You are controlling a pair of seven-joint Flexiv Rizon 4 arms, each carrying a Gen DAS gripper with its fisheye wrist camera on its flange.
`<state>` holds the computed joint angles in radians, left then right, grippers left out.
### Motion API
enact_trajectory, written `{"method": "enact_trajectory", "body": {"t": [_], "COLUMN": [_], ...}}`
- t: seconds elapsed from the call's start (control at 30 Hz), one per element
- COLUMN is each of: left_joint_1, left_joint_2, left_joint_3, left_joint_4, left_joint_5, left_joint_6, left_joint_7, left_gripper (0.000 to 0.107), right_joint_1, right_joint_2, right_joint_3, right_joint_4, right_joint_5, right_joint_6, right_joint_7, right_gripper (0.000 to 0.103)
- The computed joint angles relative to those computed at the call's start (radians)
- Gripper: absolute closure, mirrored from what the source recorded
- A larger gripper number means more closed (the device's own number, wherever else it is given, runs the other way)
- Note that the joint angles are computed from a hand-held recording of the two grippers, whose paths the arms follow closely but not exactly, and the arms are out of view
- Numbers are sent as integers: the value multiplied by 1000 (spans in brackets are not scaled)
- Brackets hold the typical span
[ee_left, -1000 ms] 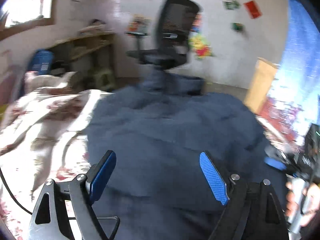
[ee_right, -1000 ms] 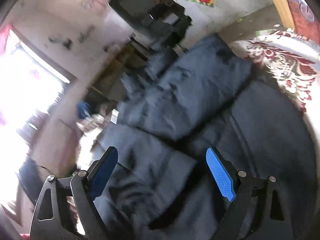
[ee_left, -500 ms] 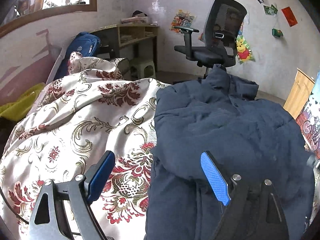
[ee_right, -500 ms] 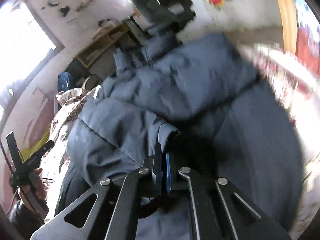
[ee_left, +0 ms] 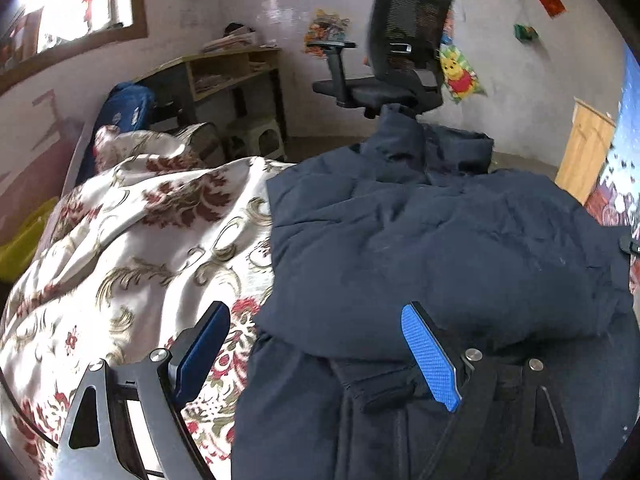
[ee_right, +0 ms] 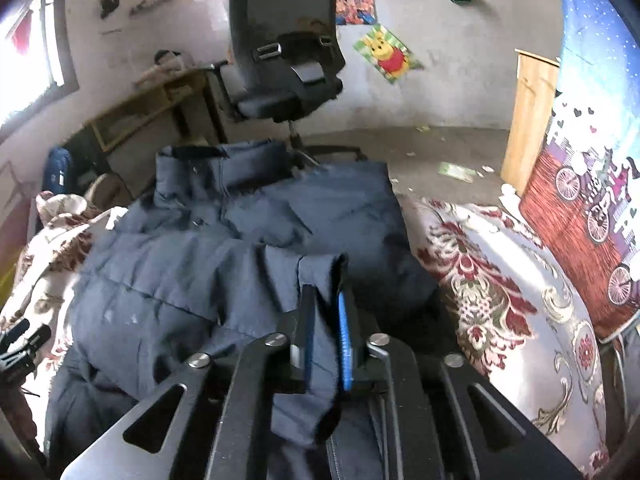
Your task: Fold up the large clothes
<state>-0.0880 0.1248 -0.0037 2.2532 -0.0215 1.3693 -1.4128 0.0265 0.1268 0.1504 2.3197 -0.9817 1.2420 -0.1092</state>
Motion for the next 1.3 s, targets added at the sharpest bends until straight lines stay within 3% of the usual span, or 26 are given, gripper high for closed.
{"method": "enact_trajectory", "body": {"t": [0.1,0.23,0.33,0.43,0.7,1.07,1.3], "left_joint_1": [9,18,9,-6,-43,-28,-64], "left_joint_2": [-20,-53,-77,-100,-144,-26,60], "left_joint_3": [-26,-47,-45,-36,-17,14,77], "left_joint_4": [-24,-71,-99,-118,-161,-76,-41], "left_joint_5": [67,180,246,264,347,111,-239], "left_joint_6": [-7,-61,-97,-130,-176,-124,-154], "left_joint_7": [-33,-114,-167,-179,-235,-87,187], "left_gripper": [20,20,20,19,18,18,10], "right_joint_1": [-27,-1,46,83,89,102,143], "right_joint_2": [0,-28,-57,-86,-89,18,99], "right_joint_3": [1,0,13,9,-21,22,76], "right_joint_4": [19,7,-17,-27,-2,4,-64], "right_joint_5": [-154,-198,-147,-124,-154,-21,180], "right_joint_6": [46,29,-106,-195,-164,-194,-274], "right_joint_7": [100,59,-47,-108,-79,-163,-241], "right_gripper": [53,53,43,43,31,28,20]}}
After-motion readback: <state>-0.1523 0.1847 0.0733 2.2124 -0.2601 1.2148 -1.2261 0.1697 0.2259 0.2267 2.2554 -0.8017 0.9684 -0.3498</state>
